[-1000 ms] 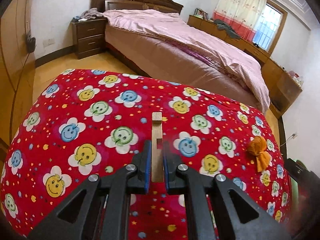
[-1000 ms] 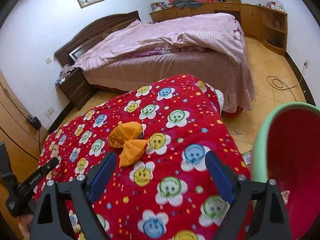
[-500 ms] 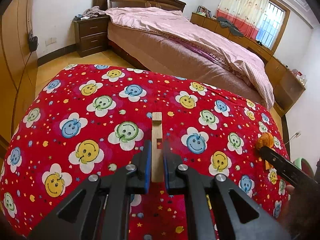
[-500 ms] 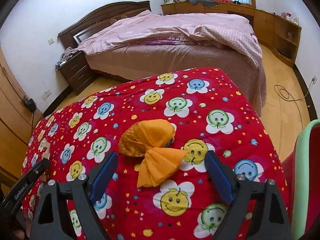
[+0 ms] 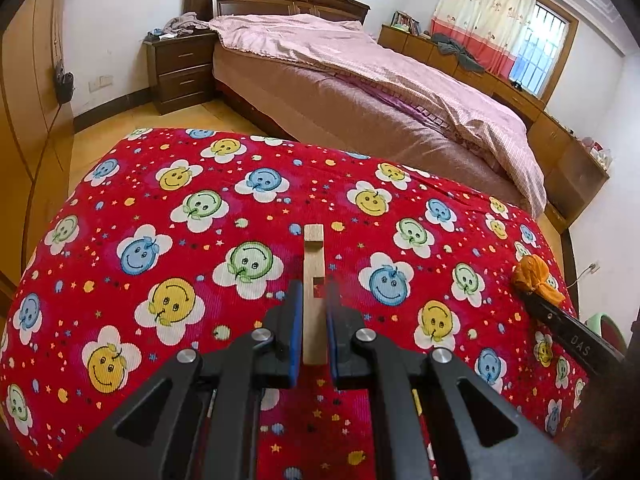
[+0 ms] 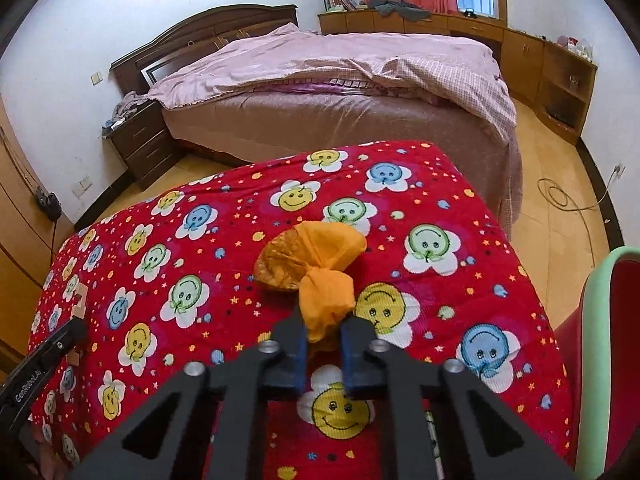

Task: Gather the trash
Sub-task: 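Grasp the orange bow with the right gripper, then carry the wooden stick and orange bow over the bucket with both grippers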

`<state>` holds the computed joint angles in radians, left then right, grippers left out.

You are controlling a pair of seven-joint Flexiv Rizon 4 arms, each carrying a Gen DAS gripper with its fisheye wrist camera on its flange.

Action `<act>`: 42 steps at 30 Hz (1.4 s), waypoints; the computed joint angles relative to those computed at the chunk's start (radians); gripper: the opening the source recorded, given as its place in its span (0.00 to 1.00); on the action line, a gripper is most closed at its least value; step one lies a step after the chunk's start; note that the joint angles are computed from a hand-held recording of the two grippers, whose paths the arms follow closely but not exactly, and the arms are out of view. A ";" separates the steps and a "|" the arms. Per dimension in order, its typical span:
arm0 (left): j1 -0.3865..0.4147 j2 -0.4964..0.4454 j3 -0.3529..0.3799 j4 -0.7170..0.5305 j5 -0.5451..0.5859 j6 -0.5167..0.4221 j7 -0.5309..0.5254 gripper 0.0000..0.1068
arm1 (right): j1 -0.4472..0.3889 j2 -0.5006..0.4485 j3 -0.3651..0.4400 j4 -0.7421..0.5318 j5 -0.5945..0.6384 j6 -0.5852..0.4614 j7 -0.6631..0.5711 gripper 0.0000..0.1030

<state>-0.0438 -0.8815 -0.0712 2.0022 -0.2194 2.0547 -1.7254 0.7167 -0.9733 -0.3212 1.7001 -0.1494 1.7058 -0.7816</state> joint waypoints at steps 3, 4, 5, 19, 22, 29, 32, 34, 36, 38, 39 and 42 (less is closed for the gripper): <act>0.008 0.002 -0.005 0.004 0.008 0.005 -0.004 0.09 | -0.017 0.012 0.022 0.018 0.006 0.022 -0.008 0.09; 0.012 0.004 -0.007 0.007 0.011 0.007 -0.005 0.09 | -0.016 0.017 0.023 0.026 0.010 0.029 -0.012 0.09; 0.015 0.005 -0.010 0.008 0.015 0.008 -0.007 0.09 | -0.014 0.020 0.023 0.033 0.014 0.034 -0.015 0.09; 0.033 0.018 -0.025 0.027 0.052 0.031 -0.020 0.09 | 0.054 0.143 0.008 0.230 0.176 0.188 -0.134 0.08; 0.036 0.022 -0.030 0.033 0.061 0.037 -0.023 0.09 | 0.077 0.168 -0.001 0.272 0.225 0.218 -0.169 0.08; 0.083 0.032 -0.082 0.042 0.127 0.048 -0.039 0.09 | 0.124 0.220 -0.022 0.366 0.353 0.272 -0.237 0.08; 0.108 0.037 -0.112 0.047 0.172 0.058 -0.048 0.09 | 0.133 0.238 -0.025 0.401 0.404 0.292 -0.255 0.08; 0.112 0.042 -0.122 0.050 0.194 0.065 -0.051 0.09 | 0.136 0.249 -0.025 0.425 0.438 0.307 -0.263 0.08; 0.107 0.048 -0.127 0.050 0.207 0.068 -0.053 0.09 | 0.131 0.258 -0.019 0.441 0.463 0.318 -0.272 0.08; 0.105 0.053 -0.139 0.048 0.223 0.062 -0.052 0.09 | 0.130 0.268 -0.017 0.467 0.493 0.334 -0.279 0.08; 0.104 0.055 -0.144 0.046 0.230 0.057 -0.050 0.09 | 0.129 0.273 -0.017 0.478 0.506 0.341 -0.284 0.08; 0.085 0.066 -0.150 0.043 0.241 0.042 -0.038 0.09 | 0.134 0.288 -0.026 0.515 0.553 0.361 -0.298 0.08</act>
<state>0.0412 -0.8154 -0.2209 2.0447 0.0221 2.0964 -1.7639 0.8504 -0.6854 -0.3471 2.2155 0.4039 2.0664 -1.0799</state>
